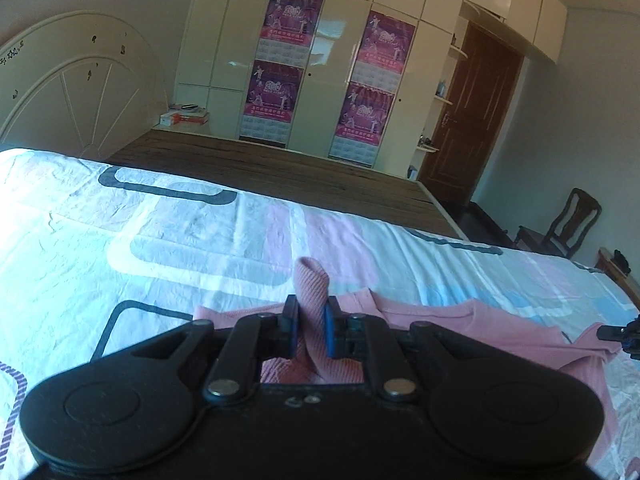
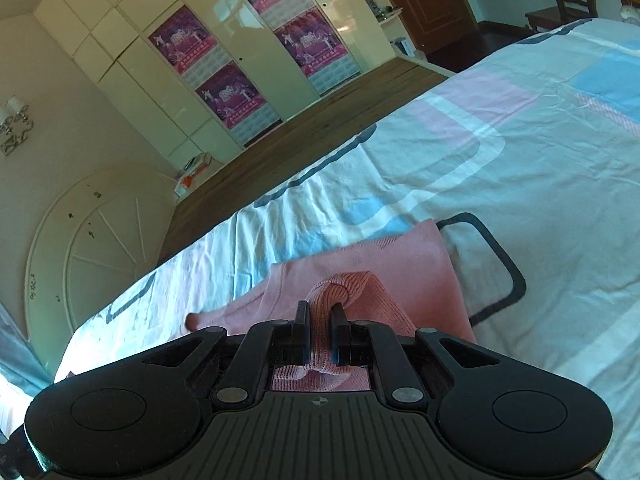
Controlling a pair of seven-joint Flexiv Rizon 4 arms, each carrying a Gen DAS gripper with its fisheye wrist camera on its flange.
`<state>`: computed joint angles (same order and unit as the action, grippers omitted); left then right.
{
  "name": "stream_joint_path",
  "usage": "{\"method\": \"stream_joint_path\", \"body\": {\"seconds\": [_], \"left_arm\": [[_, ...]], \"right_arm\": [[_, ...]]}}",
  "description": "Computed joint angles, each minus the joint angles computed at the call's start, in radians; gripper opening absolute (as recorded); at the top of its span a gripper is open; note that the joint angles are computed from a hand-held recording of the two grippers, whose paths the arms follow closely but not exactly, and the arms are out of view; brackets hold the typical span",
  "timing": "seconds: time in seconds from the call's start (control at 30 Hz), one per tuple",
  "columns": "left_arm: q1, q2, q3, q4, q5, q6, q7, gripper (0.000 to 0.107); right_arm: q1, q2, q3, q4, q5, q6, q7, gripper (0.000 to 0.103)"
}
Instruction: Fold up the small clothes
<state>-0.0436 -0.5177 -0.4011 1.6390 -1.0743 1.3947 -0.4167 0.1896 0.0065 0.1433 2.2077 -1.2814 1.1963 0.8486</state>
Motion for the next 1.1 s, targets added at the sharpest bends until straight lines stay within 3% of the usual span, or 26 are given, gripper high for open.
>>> {"method": "stream_joint_path", "body": {"seconds": [0.17,0.27,0.33,0.37,0.4,0.43,0.47,0.6,0.67,0.73,0.87,1.03,1.1], "left_arm": [[-0.143,-0.132,0.243,-0.17,0.356,-0.099,-0.317,0.014],[-0.195,-0.187,0.347,-0.236,0.492,-0.142,-0.452,0.025],[-0.188,-0.198,0.357,-0.25,0.53,-0.157,-0.488,0.04],[-0.176,-0.197,0.347,-0.249,0.538,-0.157,-0.496,0.066],[-0.159,-0.19,0.328,-0.233,0.538,-0.128,-0.499,0.084],[-0.124,-0.179,0.278,-0.207,0.524,-0.087,-0.468,0.084],[-0.081,-0.169,0.22,-0.187,0.505,-0.06,-0.421,0.085],[0.027,-0.153,0.116,-0.187,0.503,-0.155,-0.366,0.084],[0.035,-0.154,0.117,-0.193,0.513,-0.2,-0.348,0.083],[0.017,-0.165,0.144,-0.204,0.542,-0.215,-0.351,0.077],[0.007,-0.191,0.147,-0.227,0.552,-0.259,-0.363,0.053],[-0.008,-0.198,0.151,-0.222,0.571,-0.261,-0.354,0.049],[-0.002,-0.194,0.144,-0.216,0.571,-0.265,-0.338,0.044]], "right_arm": [[-0.037,-0.098,-0.06,-0.038,-0.028,0.109,0.039,0.009],[-0.028,-0.128,-0.07,-0.042,0.014,0.083,0.004,0.009],[-0.03,-0.139,-0.082,-0.039,0.015,0.101,-0.004,0.016],[-0.028,-0.137,-0.084,-0.037,0.02,0.095,-0.02,0.028],[-0.026,-0.133,-0.085,-0.036,0.02,0.082,-0.044,0.037],[-0.022,-0.126,-0.082,-0.035,0.027,0.058,-0.077,0.054],[-0.021,-0.118,-0.081,-0.032,0.02,0.04,-0.092,0.06],[-0.062,-0.106,-0.101,-0.019,-0.117,0.127,-0.067,0.06],[-0.078,-0.119,-0.103,-0.028,-0.184,0.152,-0.051,0.06],[-0.077,-0.14,-0.094,-0.036,-0.169,0.146,-0.107,0.06],[-0.051,-0.19,-0.087,-0.063,-0.069,0.127,-0.304,0.06],[-0.021,-0.237,-0.11,-0.091,-0.011,0.137,-0.447,0.06],[-0.009,-0.255,-0.116,-0.102,0.024,0.139,-0.515,0.055]]}}
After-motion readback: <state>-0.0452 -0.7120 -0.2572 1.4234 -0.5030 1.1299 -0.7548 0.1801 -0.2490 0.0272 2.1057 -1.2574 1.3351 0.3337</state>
